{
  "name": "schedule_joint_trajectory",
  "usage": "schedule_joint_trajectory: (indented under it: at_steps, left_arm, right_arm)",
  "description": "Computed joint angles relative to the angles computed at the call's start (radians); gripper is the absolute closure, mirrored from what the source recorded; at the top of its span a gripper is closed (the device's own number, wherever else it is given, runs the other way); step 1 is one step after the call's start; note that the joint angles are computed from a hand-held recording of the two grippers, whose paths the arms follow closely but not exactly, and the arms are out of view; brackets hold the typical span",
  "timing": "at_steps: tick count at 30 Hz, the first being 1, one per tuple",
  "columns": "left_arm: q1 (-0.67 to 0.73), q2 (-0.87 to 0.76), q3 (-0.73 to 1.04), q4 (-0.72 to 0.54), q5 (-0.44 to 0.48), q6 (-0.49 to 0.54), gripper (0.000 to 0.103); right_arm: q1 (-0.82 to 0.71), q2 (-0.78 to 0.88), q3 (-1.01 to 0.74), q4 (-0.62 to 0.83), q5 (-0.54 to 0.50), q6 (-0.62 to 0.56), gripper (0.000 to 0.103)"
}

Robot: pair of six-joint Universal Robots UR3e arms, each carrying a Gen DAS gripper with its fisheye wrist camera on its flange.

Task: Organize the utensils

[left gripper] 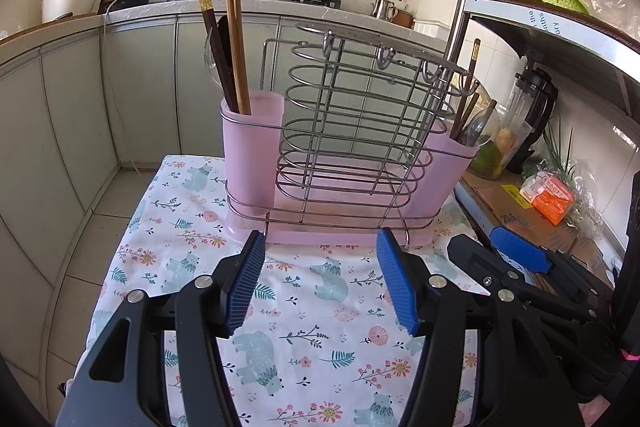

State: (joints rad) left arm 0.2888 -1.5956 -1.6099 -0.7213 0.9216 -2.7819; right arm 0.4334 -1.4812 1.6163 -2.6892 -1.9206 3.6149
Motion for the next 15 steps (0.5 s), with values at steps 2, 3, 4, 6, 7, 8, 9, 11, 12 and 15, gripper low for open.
schedule_joint_trajectory:
  at_steps: [2,3,4,6,7,8,9,11,12,15]
  left_arm:
    - [-0.001,-0.001,-0.005,0.007,0.002,-0.001,0.045]
    - [-0.001,-0.002,-0.006,0.011,0.003,-0.001,0.045]
    - [-0.003,-0.002,-0.009,0.015,0.005,-0.002,0.045]
    - [-0.005,-0.003,-0.010,0.017,0.009,-0.003,0.045]
    - [-0.007,-0.004,-0.007,0.014,0.013,-0.004,0.045]
    - [-0.008,-0.005,-0.007,0.011,0.013,-0.003,0.045]
    - [-0.009,-0.005,-0.005,0.007,0.013,-0.001,0.045]
    - [-0.010,-0.008,-0.002,0.003,0.015,-0.001,0.045]
    - [-0.010,-0.008,-0.001,0.001,0.016,-0.001,0.045]
    - [-0.012,-0.011,0.002,-0.009,0.016,0.001,0.045]
  right_arm:
    - [0.000,0.000,-0.001,0.002,0.001,0.001,0.042]
    - [-0.001,0.001,0.000,0.000,0.002,0.001,0.042]
    - [-0.001,0.001,0.001,0.000,0.002,0.002,0.042]
    - [-0.003,0.002,0.004,-0.004,0.005,0.001,0.042]
    - [-0.003,0.002,0.004,-0.004,0.004,0.001,0.042]
    - [-0.004,0.001,0.005,-0.003,0.005,0.001,0.042]
    - [-0.005,0.000,0.005,-0.002,0.007,0.002,0.042]
    - [-0.008,-0.001,0.009,-0.003,0.011,0.003,0.042]
    - [-0.010,-0.002,0.012,-0.005,0.012,0.003,0.042]
    - [-0.017,-0.006,0.021,-0.008,0.019,0.002,0.042]
